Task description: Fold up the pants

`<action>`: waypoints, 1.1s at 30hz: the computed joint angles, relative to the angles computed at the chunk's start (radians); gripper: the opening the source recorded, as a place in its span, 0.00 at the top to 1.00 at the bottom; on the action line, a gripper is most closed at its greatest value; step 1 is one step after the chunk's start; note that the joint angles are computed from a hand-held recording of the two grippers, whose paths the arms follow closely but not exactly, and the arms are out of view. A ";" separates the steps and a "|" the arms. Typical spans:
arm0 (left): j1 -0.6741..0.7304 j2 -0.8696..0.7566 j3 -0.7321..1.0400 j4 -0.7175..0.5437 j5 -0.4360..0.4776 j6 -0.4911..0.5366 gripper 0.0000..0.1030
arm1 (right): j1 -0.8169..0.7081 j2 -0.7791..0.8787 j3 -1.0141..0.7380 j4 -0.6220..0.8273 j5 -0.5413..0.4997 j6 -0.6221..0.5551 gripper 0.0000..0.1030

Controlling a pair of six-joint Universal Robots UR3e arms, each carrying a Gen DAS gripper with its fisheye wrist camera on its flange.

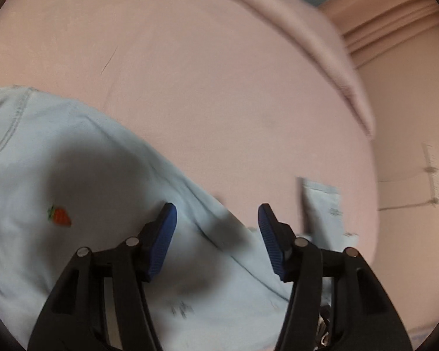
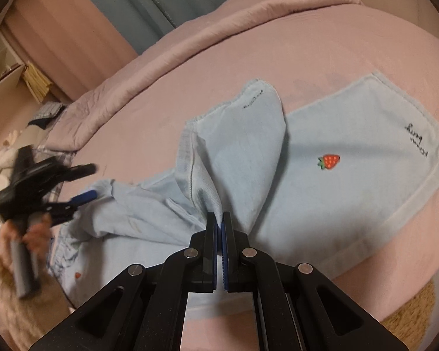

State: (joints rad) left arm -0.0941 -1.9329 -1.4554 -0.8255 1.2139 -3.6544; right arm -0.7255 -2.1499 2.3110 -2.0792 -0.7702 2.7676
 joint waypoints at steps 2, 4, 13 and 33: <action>0.000 -0.054 0.039 -0.011 0.003 -0.004 0.64 | -0.001 0.002 -0.001 0.001 0.005 0.000 0.98; -0.004 -0.046 0.018 0.019 0.038 -0.005 0.98 | 0.001 0.011 -0.001 -0.007 0.010 0.002 0.98; 0.034 0.443 -0.457 0.363 -0.002 -0.006 1.00 | 0.030 0.046 -0.059 -0.074 -0.002 0.056 0.98; -0.052 -0.154 0.200 -0.109 -0.034 -0.009 0.77 | -0.026 -0.043 -0.040 0.082 0.037 -0.059 0.98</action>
